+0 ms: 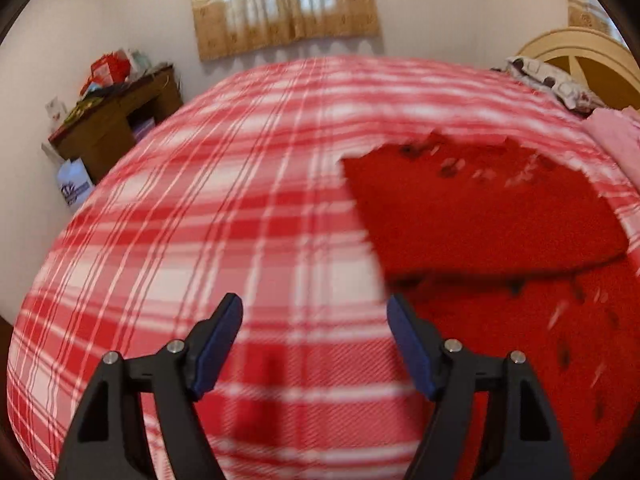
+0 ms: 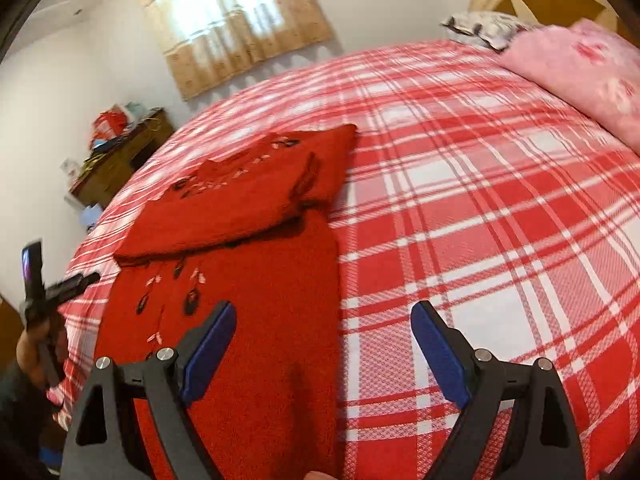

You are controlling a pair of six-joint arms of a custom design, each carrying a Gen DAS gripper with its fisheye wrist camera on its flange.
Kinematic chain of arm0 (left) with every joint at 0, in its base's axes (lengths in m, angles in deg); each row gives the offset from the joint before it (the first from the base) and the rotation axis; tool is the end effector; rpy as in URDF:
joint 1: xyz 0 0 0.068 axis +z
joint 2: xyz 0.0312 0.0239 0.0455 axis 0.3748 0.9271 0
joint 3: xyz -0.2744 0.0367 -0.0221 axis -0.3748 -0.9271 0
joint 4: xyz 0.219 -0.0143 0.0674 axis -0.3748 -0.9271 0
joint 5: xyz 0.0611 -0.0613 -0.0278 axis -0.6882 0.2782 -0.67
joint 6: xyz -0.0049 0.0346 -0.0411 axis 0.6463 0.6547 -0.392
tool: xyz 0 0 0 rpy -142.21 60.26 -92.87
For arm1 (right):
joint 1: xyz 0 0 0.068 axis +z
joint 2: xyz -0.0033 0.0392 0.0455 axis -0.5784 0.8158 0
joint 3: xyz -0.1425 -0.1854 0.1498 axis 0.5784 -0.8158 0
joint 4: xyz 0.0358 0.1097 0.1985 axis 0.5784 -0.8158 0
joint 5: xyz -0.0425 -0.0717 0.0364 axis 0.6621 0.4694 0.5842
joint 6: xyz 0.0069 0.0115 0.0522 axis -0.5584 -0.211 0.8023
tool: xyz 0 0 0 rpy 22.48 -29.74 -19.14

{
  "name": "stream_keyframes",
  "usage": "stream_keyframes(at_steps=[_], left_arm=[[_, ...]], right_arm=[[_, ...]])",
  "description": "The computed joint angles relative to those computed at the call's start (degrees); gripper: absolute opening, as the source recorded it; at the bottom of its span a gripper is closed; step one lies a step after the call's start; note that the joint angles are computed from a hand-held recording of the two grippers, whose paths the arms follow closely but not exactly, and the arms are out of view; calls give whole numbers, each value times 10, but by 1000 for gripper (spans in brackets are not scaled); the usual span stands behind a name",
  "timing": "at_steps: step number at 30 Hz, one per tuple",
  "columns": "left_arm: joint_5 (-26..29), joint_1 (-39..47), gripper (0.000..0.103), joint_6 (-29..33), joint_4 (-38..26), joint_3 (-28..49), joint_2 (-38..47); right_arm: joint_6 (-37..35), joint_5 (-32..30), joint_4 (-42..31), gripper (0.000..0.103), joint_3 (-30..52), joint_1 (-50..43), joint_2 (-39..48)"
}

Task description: Fold small clothes

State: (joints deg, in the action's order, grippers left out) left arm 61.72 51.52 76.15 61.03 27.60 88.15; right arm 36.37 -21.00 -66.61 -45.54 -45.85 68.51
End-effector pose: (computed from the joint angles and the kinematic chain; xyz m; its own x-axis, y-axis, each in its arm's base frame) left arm 0.1964 0.1085 0.1518 -0.7301 -0.1435 -0.6681 -0.2911 0.9499 0.1141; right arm 0.2799 -0.0341 0.1250 -0.7745 0.0015 -0.6326 -0.2492 0.9184 0.3074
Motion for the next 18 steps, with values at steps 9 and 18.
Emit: stream_keyframes(at_steps=[9,18], left_arm=[[34,-57,78,-48,52,-20,20],[26,-57,86,-83,52,41,130]], right_arm=[[3,54,-44,89,12,57,-50],[9,80,-70,89,57,73,-46]])
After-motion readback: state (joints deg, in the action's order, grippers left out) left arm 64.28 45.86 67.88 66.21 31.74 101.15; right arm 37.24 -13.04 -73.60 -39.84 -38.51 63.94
